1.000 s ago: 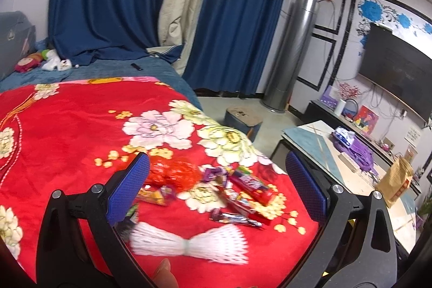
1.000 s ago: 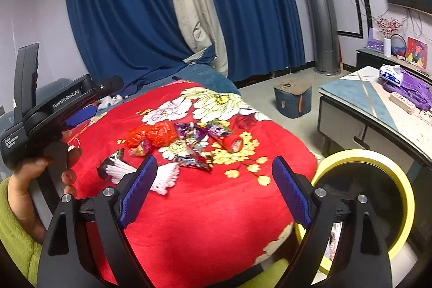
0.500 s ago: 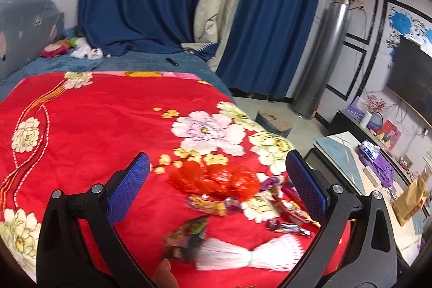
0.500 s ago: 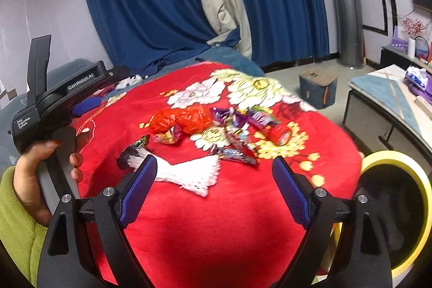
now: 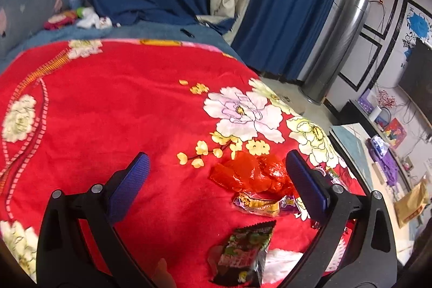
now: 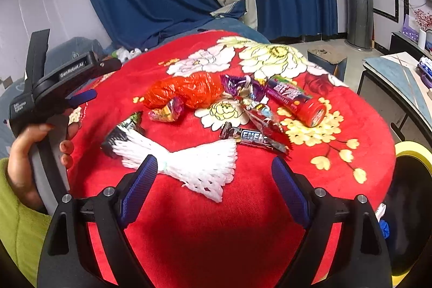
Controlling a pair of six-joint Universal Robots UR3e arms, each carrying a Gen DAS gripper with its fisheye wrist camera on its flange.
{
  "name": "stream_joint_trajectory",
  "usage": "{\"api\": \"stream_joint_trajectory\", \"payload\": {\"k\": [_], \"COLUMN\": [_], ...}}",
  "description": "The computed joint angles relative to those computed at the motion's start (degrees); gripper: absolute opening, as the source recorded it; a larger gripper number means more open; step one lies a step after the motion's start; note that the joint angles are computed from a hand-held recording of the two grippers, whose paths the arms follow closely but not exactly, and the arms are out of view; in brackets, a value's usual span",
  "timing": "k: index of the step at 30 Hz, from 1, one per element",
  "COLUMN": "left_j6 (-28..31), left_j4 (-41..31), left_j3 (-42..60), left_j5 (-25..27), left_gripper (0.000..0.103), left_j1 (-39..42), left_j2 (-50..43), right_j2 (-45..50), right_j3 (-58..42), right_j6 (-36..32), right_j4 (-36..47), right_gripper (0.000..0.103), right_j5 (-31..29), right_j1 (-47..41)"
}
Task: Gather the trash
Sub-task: 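Lower the left tool toward the red wrapper while the right tool approaches the white foam net, then grasp the red wrapper with the left tool while the right tool grasps the white foam net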
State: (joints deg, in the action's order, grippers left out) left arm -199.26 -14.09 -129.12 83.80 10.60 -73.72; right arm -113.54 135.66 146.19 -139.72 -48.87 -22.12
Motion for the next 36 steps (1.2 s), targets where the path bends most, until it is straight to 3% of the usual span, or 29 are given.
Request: {"api": "stream_joint_trajectory", "payload": {"k": [3,6,11,15,19,23,26,36], "left_j6": [-0.4,-1.0,-3.4,-4.3,-4.1,-3.8,-4.0,-4.9], "left_j4": [-0.3,0.7,3.9,5.5,5.1,5.2,6.8,9.7], "left_j3": [-2.1,-2.0,-3.4,-3.2,-2.6,-2.9,-4.7,-9.3], "left_j5": [-11.2,-15.1,-24.8,-24.9,-25.4,-26.3,-28.7,-25.7], "left_gripper": [0.092,0.092,0.08,0.059,0.043,0.008,0.0,0.0], "left_j1": [6.5,8.1,11.6,10.5,10.2,10.2,11.3,11.3], "left_j2": [-0.4,-3.9,-8.7,-11.2,-12.0,-12.8,-12.6,-1.5], "right_j2": [4.0,6.8,8.5,5.8,2.5,-1.6,-5.1,-12.1], "right_j3": [-0.4,-0.7,-0.3,1.3,2.0,3.4,3.8,3.0], "right_j6": [2.5,3.8,1.7,-1.5,-4.7,-7.6,-10.3,-16.2], "right_j4": [-4.2,-6.1,-6.7,-4.9,0.2,3.7,8.4,19.1], "right_gripper": [0.08,0.076,0.042,0.023,0.019,0.017,0.016,0.015], "right_j5": [-2.0,-2.3,-2.6,-1.7,-0.1,0.7,2.0,6.4], "right_j1": [2.4,3.4,4.5,2.7,0.2,-1.5,-3.6,-9.3]}}
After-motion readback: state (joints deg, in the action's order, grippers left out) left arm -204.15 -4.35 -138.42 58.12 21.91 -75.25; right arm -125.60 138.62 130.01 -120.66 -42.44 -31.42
